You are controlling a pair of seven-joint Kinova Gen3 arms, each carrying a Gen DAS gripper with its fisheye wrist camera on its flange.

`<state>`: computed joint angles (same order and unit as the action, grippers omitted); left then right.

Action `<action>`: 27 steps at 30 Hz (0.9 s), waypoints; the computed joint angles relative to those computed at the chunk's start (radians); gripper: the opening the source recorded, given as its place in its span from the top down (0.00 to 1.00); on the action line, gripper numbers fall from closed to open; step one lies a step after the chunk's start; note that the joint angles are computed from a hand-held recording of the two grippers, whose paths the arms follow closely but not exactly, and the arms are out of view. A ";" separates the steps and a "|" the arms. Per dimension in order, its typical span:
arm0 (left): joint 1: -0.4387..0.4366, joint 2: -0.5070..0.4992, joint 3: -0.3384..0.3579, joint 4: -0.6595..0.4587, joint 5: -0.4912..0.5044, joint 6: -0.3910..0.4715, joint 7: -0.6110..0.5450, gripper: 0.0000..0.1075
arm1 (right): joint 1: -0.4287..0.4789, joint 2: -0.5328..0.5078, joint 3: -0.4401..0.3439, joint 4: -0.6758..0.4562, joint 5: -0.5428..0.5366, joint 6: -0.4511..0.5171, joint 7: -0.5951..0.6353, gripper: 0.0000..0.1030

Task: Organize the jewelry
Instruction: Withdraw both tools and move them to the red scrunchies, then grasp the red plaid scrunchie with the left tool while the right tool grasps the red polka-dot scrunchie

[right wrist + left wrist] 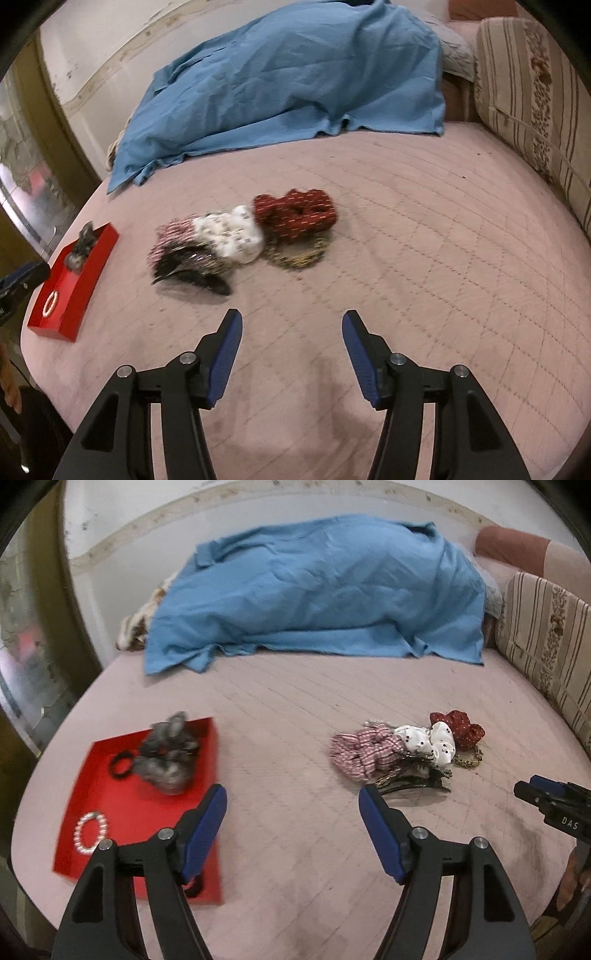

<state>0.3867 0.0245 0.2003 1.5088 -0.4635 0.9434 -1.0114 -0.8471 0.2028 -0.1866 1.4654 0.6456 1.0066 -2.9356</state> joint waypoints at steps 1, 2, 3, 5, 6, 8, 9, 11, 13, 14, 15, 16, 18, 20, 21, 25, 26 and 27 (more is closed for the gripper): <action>-0.001 0.028 0.001 -0.024 0.011 0.009 -0.005 0.32 | 0.013 -0.004 0.006 0.013 -0.004 -0.017 0.002 0.41; 0.000 0.048 -0.003 -0.041 0.024 0.013 -0.010 0.32 | 0.025 -0.006 0.011 0.024 -0.005 -0.032 0.002 0.41; -0.001 0.077 -0.010 -0.067 0.044 0.020 -0.018 0.32 | 0.033 -0.009 0.013 0.033 -0.005 -0.043 0.001 0.41; -0.003 0.120 -0.028 -0.110 0.085 0.032 -0.037 0.32 | 0.061 -0.011 0.022 0.055 -0.012 -0.086 0.000 0.41; -0.004 0.145 -0.038 -0.136 0.105 0.043 -0.044 0.32 | 0.072 -0.012 0.025 0.060 -0.016 -0.101 0.002 0.41; -0.010 0.190 -0.056 -0.187 0.150 0.068 -0.060 0.32 | 0.097 -0.010 0.034 0.074 -0.021 -0.149 0.001 0.41; -0.023 0.216 -0.063 -0.217 0.191 0.079 -0.076 0.32 | 0.109 -0.008 0.038 0.079 -0.025 -0.177 0.001 0.41; -0.045 0.254 -0.075 -0.260 0.261 0.089 -0.098 0.32 | 0.128 0.001 0.049 0.080 -0.028 -0.224 0.001 0.41; -0.060 0.278 -0.083 -0.286 0.315 0.084 -0.116 0.32 | 0.145 0.012 0.061 0.078 -0.036 -0.271 0.005 0.41; -0.069 0.294 -0.085 -0.302 0.342 0.081 -0.127 0.32 | 0.157 0.019 0.068 0.077 -0.044 -0.304 0.008 0.41; -0.071 0.308 -0.088 -0.316 0.357 0.080 -0.134 0.32 | 0.165 0.027 0.075 0.074 -0.054 -0.328 0.013 0.41; -0.071 0.321 -0.091 -0.329 0.367 0.080 -0.140 0.32 | 0.174 0.036 0.082 0.068 -0.066 -0.348 0.021 0.41; -0.064 0.357 -0.096 -0.363 0.379 0.087 -0.150 0.32 | 0.182 0.057 0.097 0.054 -0.087 -0.376 0.034 0.41; -0.055 0.386 -0.103 -0.391 0.382 0.100 -0.158 0.32 | 0.189 0.075 0.112 0.046 -0.108 -0.400 0.046 0.41; -0.054 0.402 -0.104 -0.406 0.388 0.107 -0.165 0.32 | 0.192 0.078 0.119 0.048 -0.119 -0.412 0.054 0.41; -0.061 0.446 -0.106 -0.445 0.423 0.131 -0.187 0.32 | 0.221 0.088 0.131 0.070 -0.193 -0.477 0.091 0.41; -0.062 0.451 -0.105 -0.448 0.431 0.133 -0.191 0.32 | 0.232 0.089 0.129 0.076 -0.219 -0.495 0.106 0.41; -0.064 0.459 -0.104 -0.456 0.442 0.140 -0.196 0.32 | 0.239 0.090 0.130 0.078 -0.239 -0.505 0.122 0.41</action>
